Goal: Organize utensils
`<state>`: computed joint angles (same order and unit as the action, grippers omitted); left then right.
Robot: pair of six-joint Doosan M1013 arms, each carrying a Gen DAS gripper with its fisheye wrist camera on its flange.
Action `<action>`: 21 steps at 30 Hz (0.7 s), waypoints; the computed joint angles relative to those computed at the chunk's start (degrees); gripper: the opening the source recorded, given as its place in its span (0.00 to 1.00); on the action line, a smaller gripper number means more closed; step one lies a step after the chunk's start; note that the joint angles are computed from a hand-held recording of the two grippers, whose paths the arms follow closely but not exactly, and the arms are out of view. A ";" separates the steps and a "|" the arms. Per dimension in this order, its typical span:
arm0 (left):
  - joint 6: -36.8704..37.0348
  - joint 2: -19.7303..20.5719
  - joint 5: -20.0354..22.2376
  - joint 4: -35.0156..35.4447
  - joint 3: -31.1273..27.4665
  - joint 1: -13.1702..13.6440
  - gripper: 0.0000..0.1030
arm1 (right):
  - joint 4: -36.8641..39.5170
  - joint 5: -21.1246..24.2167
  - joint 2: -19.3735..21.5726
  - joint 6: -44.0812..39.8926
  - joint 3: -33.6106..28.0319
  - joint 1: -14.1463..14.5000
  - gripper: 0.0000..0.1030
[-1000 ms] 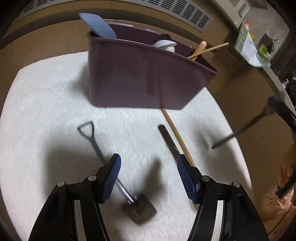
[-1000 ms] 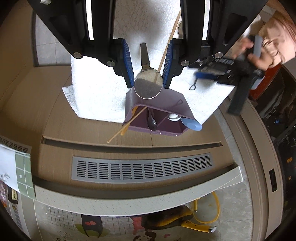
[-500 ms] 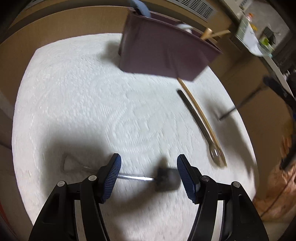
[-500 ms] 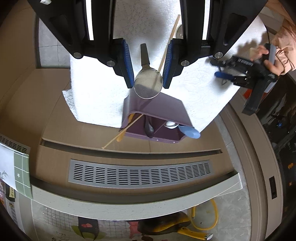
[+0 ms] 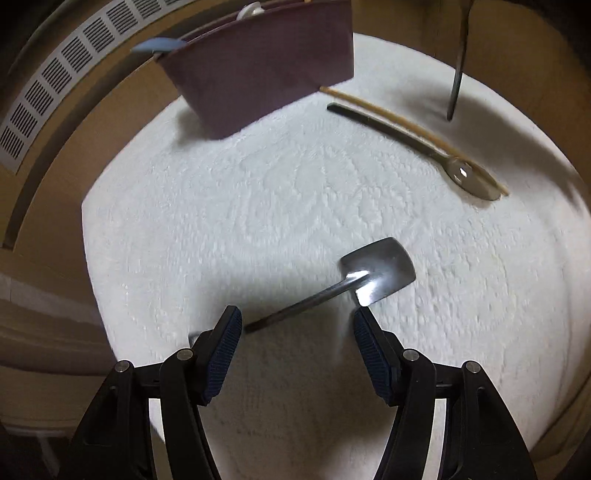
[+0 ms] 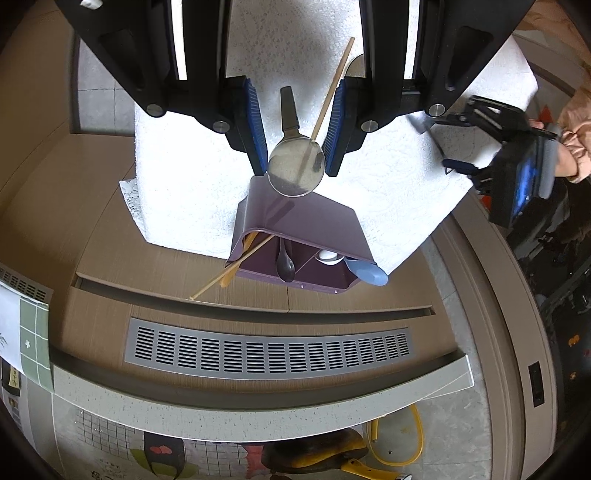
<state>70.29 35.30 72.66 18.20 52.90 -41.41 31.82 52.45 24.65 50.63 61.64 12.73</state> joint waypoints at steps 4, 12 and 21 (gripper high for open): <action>-1.73 1.42 -2.64 0.25 -1.84 0.51 0.62 | -0.20 0.21 0.31 0.30 -0.40 0.02 0.28; -1.55 2.16 -3.89 -9.09 -3.23 2.38 0.61 | -0.05 0.21 0.18 -0.23 -0.23 -0.37 0.28; 2.05 3.52 -4.08 -5.49 -5.96 1.07 0.61 | 0.72 0.50 0.48 -0.34 -0.52 -0.14 0.28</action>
<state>72.34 38.82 68.58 12.72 46.94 -40.34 32.54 52.95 25.13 50.29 61.12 12.59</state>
